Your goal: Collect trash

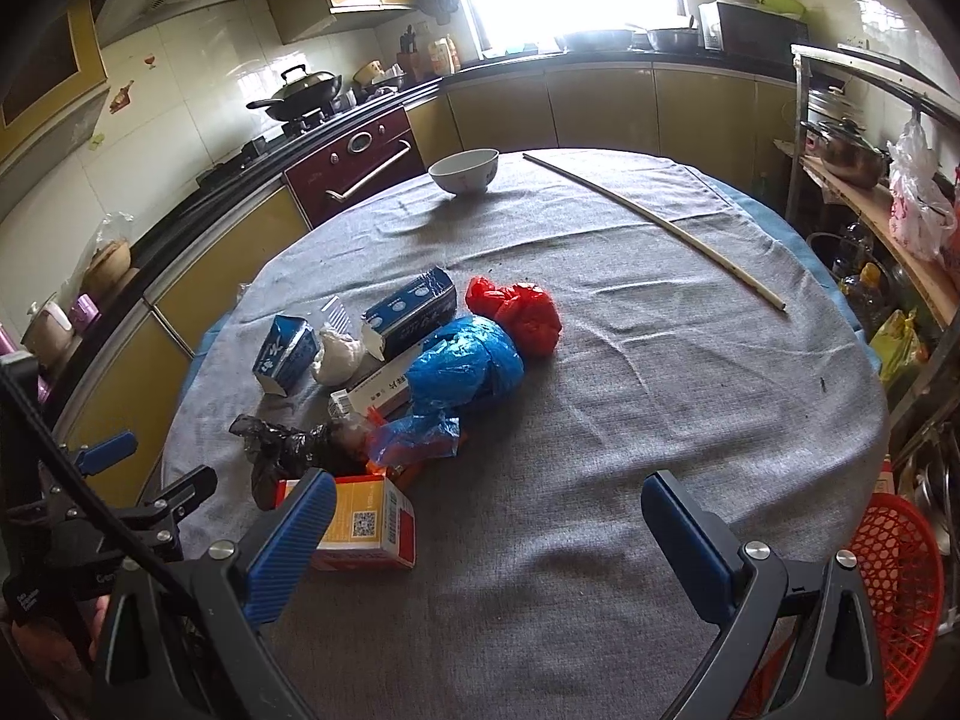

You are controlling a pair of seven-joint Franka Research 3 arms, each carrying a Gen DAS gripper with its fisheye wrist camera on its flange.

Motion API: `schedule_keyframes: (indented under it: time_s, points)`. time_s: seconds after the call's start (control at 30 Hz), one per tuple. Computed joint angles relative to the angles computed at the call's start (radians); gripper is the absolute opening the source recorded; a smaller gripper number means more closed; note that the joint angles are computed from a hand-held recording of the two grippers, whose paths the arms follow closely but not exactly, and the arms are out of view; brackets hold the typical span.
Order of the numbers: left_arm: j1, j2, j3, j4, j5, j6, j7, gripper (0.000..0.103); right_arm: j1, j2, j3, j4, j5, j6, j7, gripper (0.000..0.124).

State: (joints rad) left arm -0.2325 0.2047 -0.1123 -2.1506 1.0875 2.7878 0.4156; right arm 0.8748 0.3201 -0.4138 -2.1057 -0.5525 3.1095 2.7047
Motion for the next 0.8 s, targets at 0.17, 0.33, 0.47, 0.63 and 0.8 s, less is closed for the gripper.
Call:
schedule_keyframes:
  time_s: [0.17,0.33,0.47,0.63,0.8]
  points:
    - [0.001,0.002,0.003,0.003,0.005,0.002,-0.004,0.103,0.006,0.025,-0.006,0.027,0.021,0.018,-0.015,0.103]
    - [0.003,0.004,0.003,0.004,0.003,0.005,-0.001,0.103,0.004,0.035,0.006,0.040,0.083,0.008,-0.080,0.103]
    - [0.002,0.009,0.003,0.007,-0.004,0.002,0.005,0.103,0.009,0.047,0.002,0.056,0.115,-0.002,-0.113,0.103]
    - [0.002,0.024,0.004,0.017,-0.023,0.002,0.026,0.103,-0.033,0.073,0.048,0.094,0.177,-0.011,-0.191,0.103]
    - [0.003,0.051,0.004,0.031,-0.072,0.008,0.078,0.103,-0.167,0.149,0.191,0.187,0.302,0.002,-0.335,0.100]
